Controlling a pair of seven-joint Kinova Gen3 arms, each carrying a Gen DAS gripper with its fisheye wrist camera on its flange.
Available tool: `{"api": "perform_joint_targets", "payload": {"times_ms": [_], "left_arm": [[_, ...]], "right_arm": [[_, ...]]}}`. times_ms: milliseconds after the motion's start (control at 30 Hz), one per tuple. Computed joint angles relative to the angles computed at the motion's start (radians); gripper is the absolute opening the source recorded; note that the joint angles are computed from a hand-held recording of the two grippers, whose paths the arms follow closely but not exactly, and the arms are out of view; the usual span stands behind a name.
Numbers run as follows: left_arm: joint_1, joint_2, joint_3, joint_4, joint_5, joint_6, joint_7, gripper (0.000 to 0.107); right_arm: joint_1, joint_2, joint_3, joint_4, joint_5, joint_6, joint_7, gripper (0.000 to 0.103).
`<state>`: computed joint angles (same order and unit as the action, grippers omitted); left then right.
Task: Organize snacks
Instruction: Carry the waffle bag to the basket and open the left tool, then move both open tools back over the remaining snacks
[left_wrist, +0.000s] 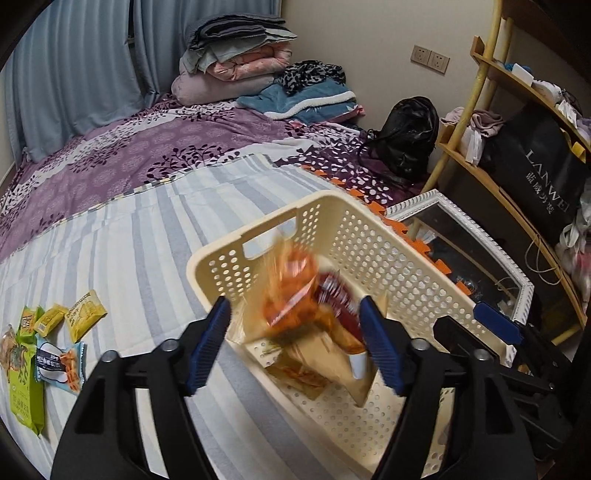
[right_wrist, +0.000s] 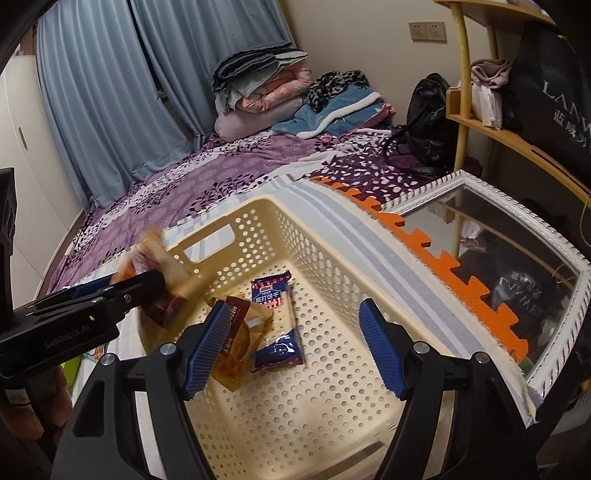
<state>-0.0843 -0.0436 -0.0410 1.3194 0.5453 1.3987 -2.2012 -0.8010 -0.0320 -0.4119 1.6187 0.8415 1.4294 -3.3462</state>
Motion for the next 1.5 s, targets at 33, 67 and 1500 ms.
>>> {"api": "perform_joint_targets", "payload": {"times_ms": [33, 67, 1500], "left_arm": [[-0.003, -0.006, -0.004, 0.006, 0.006, -0.002, -0.002, 0.087], [-0.004, -0.014, -0.007, 0.014, 0.009, -0.014, -0.002, 0.093], [-0.224, -0.048, -0.214, 0.024, 0.034, -0.027, -0.18, 0.1]], "right_arm": [[0.0, -0.002, 0.0, 0.003, 0.0, -0.001, -0.003, 0.072], [0.001, -0.005, 0.0, 0.005, -0.001, -0.002, -0.004, 0.072], [-0.188, 0.153, 0.06, -0.213, 0.142, -0.037, 0.115, 0.087]]}}
